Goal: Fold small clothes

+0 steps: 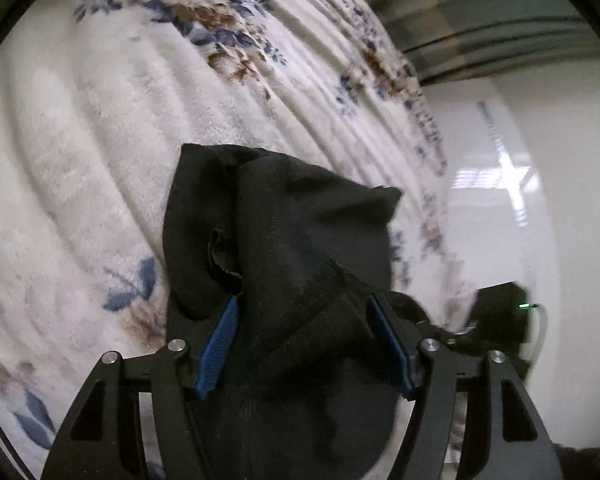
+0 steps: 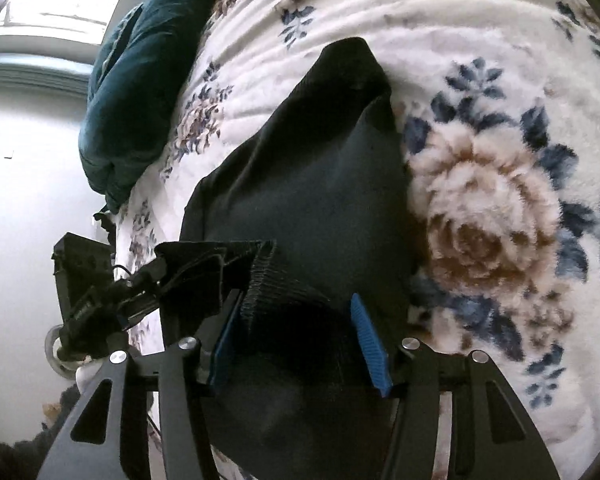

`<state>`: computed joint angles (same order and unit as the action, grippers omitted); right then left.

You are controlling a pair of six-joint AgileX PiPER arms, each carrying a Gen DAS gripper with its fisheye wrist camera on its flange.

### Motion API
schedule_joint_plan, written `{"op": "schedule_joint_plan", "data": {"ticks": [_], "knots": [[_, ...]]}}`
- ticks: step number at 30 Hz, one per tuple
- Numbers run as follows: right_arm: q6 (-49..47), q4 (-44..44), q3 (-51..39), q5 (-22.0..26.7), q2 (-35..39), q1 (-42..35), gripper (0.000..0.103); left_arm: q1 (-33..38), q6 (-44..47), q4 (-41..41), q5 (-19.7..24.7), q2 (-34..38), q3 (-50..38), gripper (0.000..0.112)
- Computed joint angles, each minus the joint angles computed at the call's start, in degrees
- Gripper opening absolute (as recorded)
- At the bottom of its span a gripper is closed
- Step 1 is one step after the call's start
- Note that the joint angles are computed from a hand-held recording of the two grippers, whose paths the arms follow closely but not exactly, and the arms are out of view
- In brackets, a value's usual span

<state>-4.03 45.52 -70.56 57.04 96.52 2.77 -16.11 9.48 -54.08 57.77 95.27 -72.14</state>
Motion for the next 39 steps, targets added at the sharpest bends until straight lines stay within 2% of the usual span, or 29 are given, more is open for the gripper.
{"op": "schedule_joint_plan", "data": {"ticks": [1, 5, 8, 10, 12, 16, 20, 21, 22, 23, 24, 27, 32, 35, 39], "knots": [[-0.57, -0.01, 0.18, 0.46, -0.21, -0.29, 0.063, 0.33, 1.11, -1.01, 0.33, -0.11, 0.32, 0.063], [-4.15, 1.22, 1.17, 1.51, -0.82, -1.22, 0.064, 1.04, 5.18, -3.67, 1.89, 0.67, 0.21, 0.063], [-6.82, 4.10, 2.24, 1.78, -1.58, -2.59, 0.065, 2.98, 8.74, -9.38, 2.95, 0.77, 1.58, 0.063], [-10.40, 7.99, 4.66, 1.83, -2.62, -4.32, 0.070, 4.26, 11.18, -12.97, 3.35, -0.21, 3.55, 0.063], [-11.80, 9.18, 6.21, 2.12, -3.08, -5.13, 0.070, 4.57, 12.39, -15.03, 3.52, -0.84, 4.86, 0.064], [-12.42, 8.00, 5.78, 2.19, -1.68, -3.92, 0.070, 0.98, 10.00, -9.22, 2.97, 1.90, -0.93, 0.064], [-10.25, 3.09, 1.91, -1.41, 0.08, 0.06, 0.070, -4.68, 5.20, 2.09, 1.50, 6.00, -10.30, 0.062], [-8.81, 1.29, 0.92, -2.21, 0.49, 0.91, 0.067, -5.95, 3.13, 5.57, 0.86, 6.44, -11.97, 0.055], [-7.19, -0.51, 0.12, -3.09, 0.76, 1.63, 0.049, -6.98, 1.51, 8.38, 0.68, 6.97, -13.40, 0.027], [-6.58, -1.29, -0.46, -3.30, 0.98, 1.90, 0.034, -8.02, -1.57, 12.41, 0.54, 7.47, -14.86, 0.010], [-4.42, -3.79, -1.54, -3.70, 1.38, 2.58, 0.013, -8.18, -3.18, 14.15, 0.75, 7.61, -15.36, 0.010], [-1.08, -6.82, -2.69, -4.18, 1.47, 3.31, 0.013, -7.71, -4.00, 15.15, 0.33, 6.94, -14.89, 0.009], [1.71, -6.79, -4.49, -3.28, 0.52, 3.05, 0.012, -6.81, -5.62, 16.41, 0.35, 5.48, -15.65, 0.007], [4.36, -8.73, -8.43, -2.11, 0.97, 3.40, 0.012, -6.15, -7.34, 16.76, 1.14, 6.58, -19.53, 0.007], [8.67, -11.17, -16.79, -0.15, 4.22, 3.05, 0.012, -5.10, -9.93, 17.75, 3.17, 11.73, -28.23, 0.007]]}}
